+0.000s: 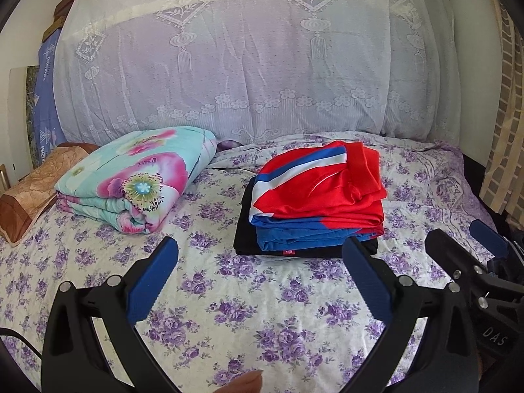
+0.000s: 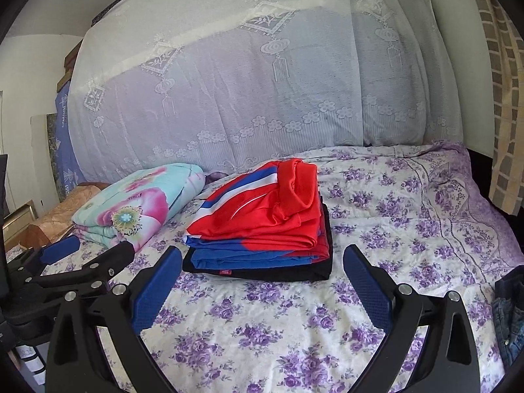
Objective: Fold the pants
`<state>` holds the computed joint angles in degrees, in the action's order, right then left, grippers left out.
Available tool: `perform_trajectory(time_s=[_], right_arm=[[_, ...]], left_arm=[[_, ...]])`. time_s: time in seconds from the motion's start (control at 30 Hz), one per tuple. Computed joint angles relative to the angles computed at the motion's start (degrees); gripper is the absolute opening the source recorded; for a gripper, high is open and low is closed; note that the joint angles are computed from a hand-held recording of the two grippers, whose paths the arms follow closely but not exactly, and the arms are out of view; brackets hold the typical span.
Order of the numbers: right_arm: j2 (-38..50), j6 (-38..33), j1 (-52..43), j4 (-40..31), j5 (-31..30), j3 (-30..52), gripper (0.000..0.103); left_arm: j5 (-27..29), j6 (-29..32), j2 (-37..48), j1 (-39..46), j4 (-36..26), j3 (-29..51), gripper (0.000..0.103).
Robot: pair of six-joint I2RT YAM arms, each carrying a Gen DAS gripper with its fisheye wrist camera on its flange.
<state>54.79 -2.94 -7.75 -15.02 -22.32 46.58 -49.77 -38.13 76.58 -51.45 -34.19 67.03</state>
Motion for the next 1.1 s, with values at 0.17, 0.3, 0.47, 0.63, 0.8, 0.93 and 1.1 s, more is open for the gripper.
perform_trajectory(time_s=[0.17,0.3,0.47,0.63,0.8,0.93,1.1], right_arm=[[0.29,0.27,-0.59,-1.62,-1.95,0.56,0.099],[0.02,0.64,-0.51,-1.39,-1.42,0.35,0.099],[0.22,0.83,-0.94,-1.31,-1.89,0.36,0.099],[0.58,1.04,-1.2,-1.59,-2.31,0.43,0.099],[0.63,1.11,-1.16,-1.46,-2.31,0.36,0.099],[0.72,1.0,-1.21,-1.45,-2.31,0.41,0.099],[0.77,0.98,-1.29,-1.47,-2.42,0.44,0.099]], left_arm=[[0.47,-0.58,-0.05,0.13,-0.62,0.06,0.098],[-0.68,-1.03,0.94,-0.28,-1.89,0.99,0.098],[-0.59,-1.19,1.22,-0.23,-2.3,1.26,0.098],[-0.76,-1.59,1.5,-0.29,-2.68,1.41,0.098],[-0.83,-1.34,1.4,-0.29,-2.58,1.34,0.098],[-0.81,-1.39,1.43,-0.28,-2.62,1.37,0.098],[-0.85,-1.4,1.44,-0.29,-2.58,1.33,0.098]])
